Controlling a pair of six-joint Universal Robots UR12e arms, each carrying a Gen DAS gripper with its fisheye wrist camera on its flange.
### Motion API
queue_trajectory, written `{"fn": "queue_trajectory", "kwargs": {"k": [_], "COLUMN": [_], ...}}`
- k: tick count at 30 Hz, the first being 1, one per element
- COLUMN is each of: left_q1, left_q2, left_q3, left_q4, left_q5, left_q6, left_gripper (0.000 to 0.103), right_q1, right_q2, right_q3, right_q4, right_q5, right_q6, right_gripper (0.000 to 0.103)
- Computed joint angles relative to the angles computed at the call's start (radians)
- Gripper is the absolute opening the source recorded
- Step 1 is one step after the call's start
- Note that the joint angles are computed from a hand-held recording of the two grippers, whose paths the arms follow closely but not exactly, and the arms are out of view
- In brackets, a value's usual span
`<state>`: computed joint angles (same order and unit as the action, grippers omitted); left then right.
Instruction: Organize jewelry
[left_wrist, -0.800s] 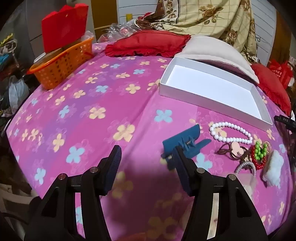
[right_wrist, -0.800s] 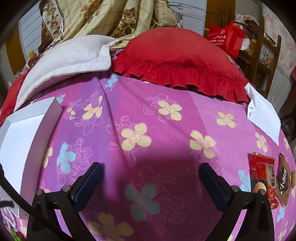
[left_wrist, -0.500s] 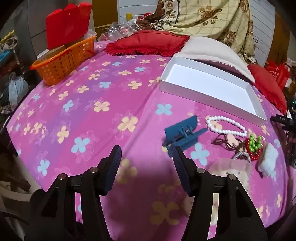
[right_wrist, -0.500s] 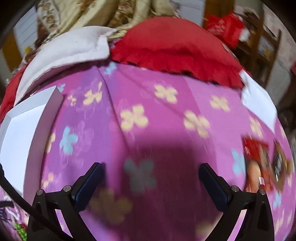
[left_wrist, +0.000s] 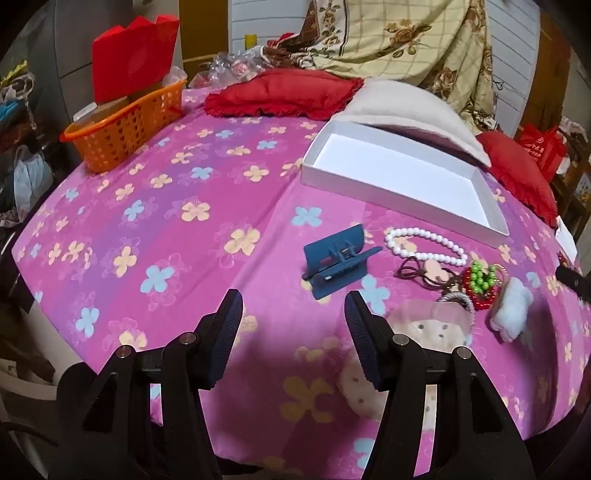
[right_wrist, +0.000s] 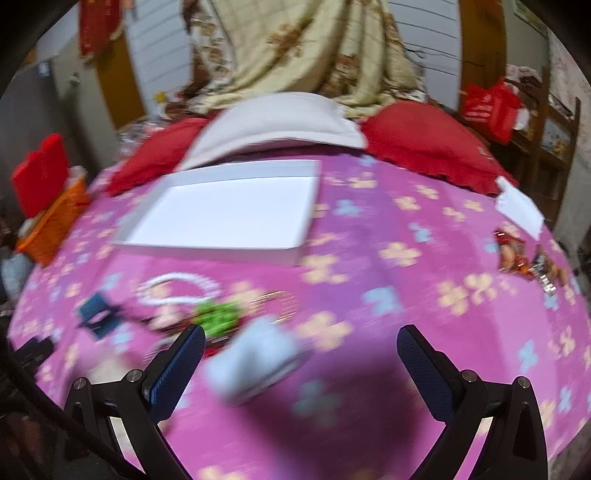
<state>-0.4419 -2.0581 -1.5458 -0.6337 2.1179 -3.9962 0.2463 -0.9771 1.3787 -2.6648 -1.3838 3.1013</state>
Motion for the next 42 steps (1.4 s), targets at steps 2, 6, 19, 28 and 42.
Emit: {"fn": "queue_trajectory", "kwargs": {"k": [2,6,19,28,42], "left_q1": [-0.008,-0.019,-0.043,-0.042,-0.042], "left_q2": [0.002,0.003,0.001,0.018,0.017], "left_q3": [0.000,-0.006,-0.010,-0.036,-0.033], "left_q4": [0.007,0.020,0.009,0.030,0.056], "left_q5": [0.013,0.015,0.003,0.007,-0.005], "left_q6": [0.010,0.017,0.019,-0.016,-0.003], "left_gripper": [0.057,0.057,0.057,0.057,0.057], "right_q1": [0.014,0.033,0.073,0.079,0.081], "right_q2": [-0.022,-0.050,-0.059,-0.068,-0.071], "right_q3": [0.035,0.087,0.095,0.106,0.110], "right_q4": [-0.029,-0.099,-0.031,-0.071,-0.074], "right_q5": [0.043,0.042,0.026,0.026,-0.034], "right_q6": [-0.003,-0.031,-0.048,-0.051,-0.026], "right_gripper": [0.103,0.103,0.103,0.103,0.103]}}
